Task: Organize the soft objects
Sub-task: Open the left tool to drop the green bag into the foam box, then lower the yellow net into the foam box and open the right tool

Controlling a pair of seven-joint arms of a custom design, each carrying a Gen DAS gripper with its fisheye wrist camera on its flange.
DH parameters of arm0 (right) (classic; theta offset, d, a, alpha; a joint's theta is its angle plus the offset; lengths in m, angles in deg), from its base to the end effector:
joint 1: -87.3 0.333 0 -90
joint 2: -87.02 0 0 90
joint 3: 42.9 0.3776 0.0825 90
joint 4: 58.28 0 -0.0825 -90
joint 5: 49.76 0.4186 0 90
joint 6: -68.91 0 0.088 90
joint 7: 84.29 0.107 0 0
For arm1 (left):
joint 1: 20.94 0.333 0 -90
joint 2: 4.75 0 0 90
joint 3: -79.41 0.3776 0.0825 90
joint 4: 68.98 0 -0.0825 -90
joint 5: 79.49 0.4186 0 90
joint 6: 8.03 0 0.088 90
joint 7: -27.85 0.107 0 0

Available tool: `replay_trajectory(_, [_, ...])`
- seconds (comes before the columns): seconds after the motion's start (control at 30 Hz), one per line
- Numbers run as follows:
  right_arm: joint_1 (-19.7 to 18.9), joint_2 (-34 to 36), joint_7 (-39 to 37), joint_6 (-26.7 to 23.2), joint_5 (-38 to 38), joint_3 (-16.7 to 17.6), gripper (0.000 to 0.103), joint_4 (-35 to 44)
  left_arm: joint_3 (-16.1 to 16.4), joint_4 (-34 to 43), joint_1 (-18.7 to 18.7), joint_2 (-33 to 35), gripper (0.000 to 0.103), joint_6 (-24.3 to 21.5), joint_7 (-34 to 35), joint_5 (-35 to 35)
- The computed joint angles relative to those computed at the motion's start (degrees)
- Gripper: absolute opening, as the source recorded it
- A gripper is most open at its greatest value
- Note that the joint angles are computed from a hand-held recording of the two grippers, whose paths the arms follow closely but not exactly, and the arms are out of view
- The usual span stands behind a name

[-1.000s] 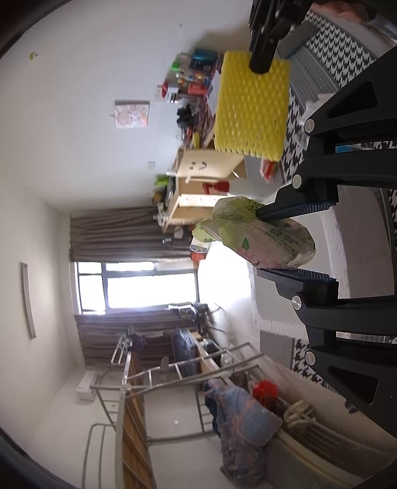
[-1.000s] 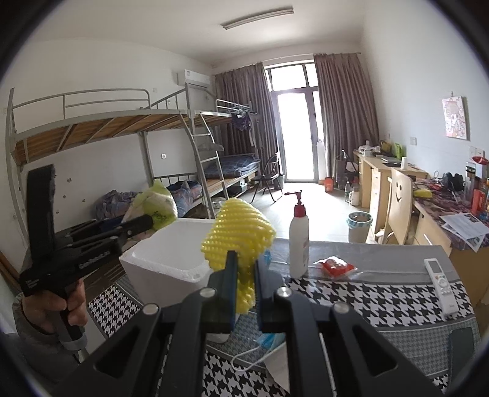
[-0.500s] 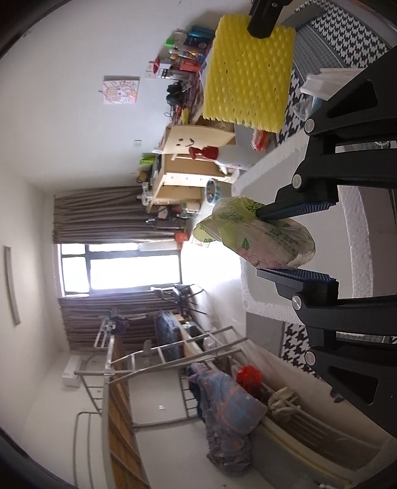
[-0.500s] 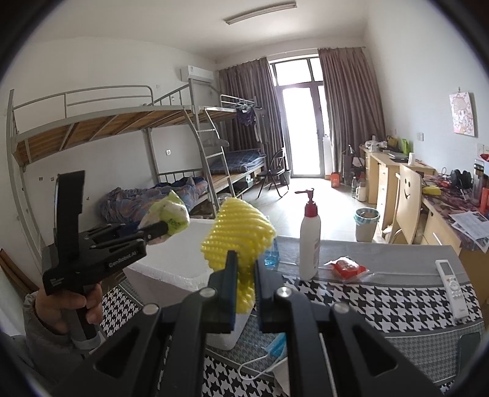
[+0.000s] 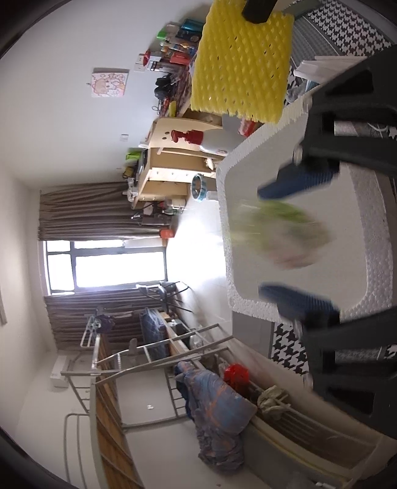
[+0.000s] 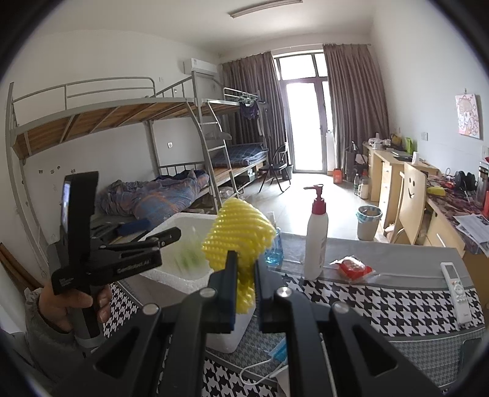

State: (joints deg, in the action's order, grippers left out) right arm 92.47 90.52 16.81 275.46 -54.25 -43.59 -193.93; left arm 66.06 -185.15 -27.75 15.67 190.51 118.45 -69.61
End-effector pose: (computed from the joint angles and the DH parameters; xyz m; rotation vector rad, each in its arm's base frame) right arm 0.5714 0.0548 0.4820 -1.4468 1.4784 -0.8436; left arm 0.6476 -0.2393 0.4442 -1.1666 1.9579 -1.1505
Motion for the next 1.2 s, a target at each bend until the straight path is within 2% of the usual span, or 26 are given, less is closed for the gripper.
replay_trajectory(0.07, [0.4, 0.2, -0.9, -0.4, 1.0, 0.0, 0.013, 0.4, 2.7, -0.9, -2.6, -0.6, 0.085, 1.9, 1.3, -2.5])
replay_trajectory(0.17, [0.6, 0.5, -1.4, -0.9, 1.3, 0.2, 0.013, 1.1, 1.6, -1.5, -1.0, -0.9, 0.096, 3.5, 0.3, -2.0])
replay_trajectory(0.2, [0.7, 0.6, -1.5, -1.1, 1.3, 0.2, 0.013, 1.3, 2.7, -2.1, -2.0, -1.2, 0.100, 4.8, 0.9, -3.3])
replay_trajectory(0.27, [1.0, 0.8, -2.1, -1.5, 1.6, 0.3, 0.013, 1.9, 2.5, -2.7, -1.4, -1.4, 0.102, 6.5, 0.5, -3.2])
replay_trajectory(0.33, [1.1, 1.1, -2.1, -1.9, 1.5, 0.5, 0.013, 2.5, 1.3, -3.3, 0.5, -1.8, 0.102, 7.5, -1.2, -1.2])
replay_trajectory(0.47, [1.3, 1.9, -2.5, -3.1, 1.2, 0.7, 0.013, 3.9, 2.9, -4.1, -0.5, -2.4, 0.102, 8.8, 0.4, -1.9])
replay_trajectory(0.7, [1.4, 3.4, -2.4, -4.8, -0.1, 1.5, 0.013, 6.6, 2.6, -6.0, 1.8, -3.2, 0.102, 11.4, -1.4, -0.3])
replay_trajectory(0.77, [0.6, 3.9, -1.0, -5.4, -1.9, 2.2, 0.013, 7.4, 2.4, -6.3, 2.6, -3.3, 0.102, 11.5, -2.6, 0.7])
replay_trajectory(0.9, [-0.4, 4.8, 0.8, -6.3, -4.8, 3.1, 0.013, 8.7, 3.8, -6.7, 1.3, -3.4, 0.102, 12.0, -0.7, -1.7])
replay_trajectory(1.2, [-3.4, 6.3, 5.3, -8.6, -10.8, 6.0, 0.013, 11.3, 3.4, -8.0, 3.4, -3.9, 0.102, 12.6, -3.1, 0.0])
